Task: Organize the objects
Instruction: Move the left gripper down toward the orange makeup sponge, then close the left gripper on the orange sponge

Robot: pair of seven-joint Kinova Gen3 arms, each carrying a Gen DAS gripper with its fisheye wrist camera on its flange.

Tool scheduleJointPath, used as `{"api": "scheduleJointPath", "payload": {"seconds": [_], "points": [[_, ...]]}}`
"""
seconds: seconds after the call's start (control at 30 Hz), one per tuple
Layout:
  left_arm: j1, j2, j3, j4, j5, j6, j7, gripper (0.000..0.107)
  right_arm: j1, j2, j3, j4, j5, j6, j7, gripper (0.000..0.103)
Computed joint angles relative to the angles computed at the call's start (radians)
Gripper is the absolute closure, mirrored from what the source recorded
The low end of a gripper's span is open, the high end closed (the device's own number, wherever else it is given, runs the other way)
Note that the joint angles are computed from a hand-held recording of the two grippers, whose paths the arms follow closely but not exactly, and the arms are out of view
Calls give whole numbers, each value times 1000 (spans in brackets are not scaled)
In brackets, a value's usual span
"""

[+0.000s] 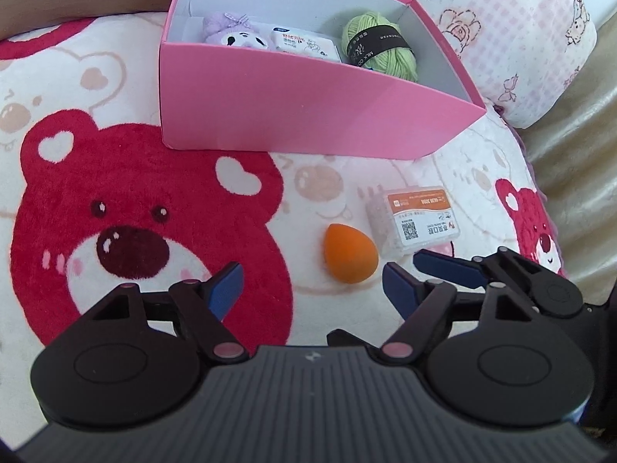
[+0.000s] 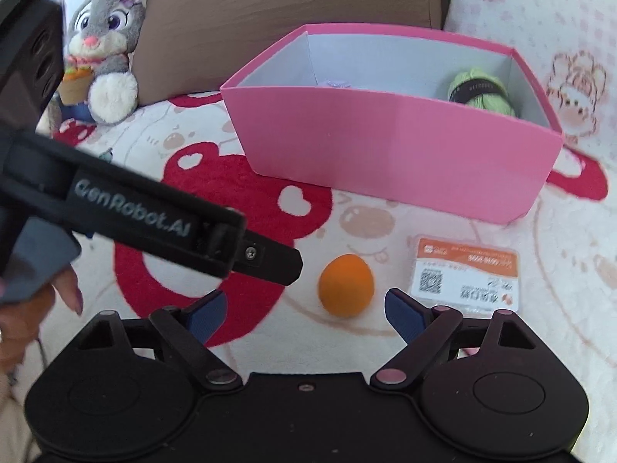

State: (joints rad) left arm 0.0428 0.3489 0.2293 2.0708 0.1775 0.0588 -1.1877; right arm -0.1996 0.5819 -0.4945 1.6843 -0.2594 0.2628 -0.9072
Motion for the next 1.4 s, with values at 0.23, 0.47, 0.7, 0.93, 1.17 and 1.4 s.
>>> {"api": "scheduleJointPath", "payload": {"seconds": [0.23,0.47,0.7,0.93,1.17,1.4], "points": [[-40,41,47,-1,-12,-50,2,38,3,31,14,-34,-15,21,-30,16],[-68,89,99,0,-60,-127,26,50,-11,57,27,-54,-28,42,-33,18],[-65,117,116,-2,-116,-169,85,61,-65,79,87,-88,-17,61,-90,20],[-179,164,234,-8,-200,-171,135,70,-44,99,65,-122,-34,111,-82,29],[-194,180,250,-16,-233,-169,155,75,-71,99,109,-139,-38,124,-113,30],[-210,182,265,-16,-243,-163,146,76,-70,99,109,-143,-28,136,-108,52]]}}
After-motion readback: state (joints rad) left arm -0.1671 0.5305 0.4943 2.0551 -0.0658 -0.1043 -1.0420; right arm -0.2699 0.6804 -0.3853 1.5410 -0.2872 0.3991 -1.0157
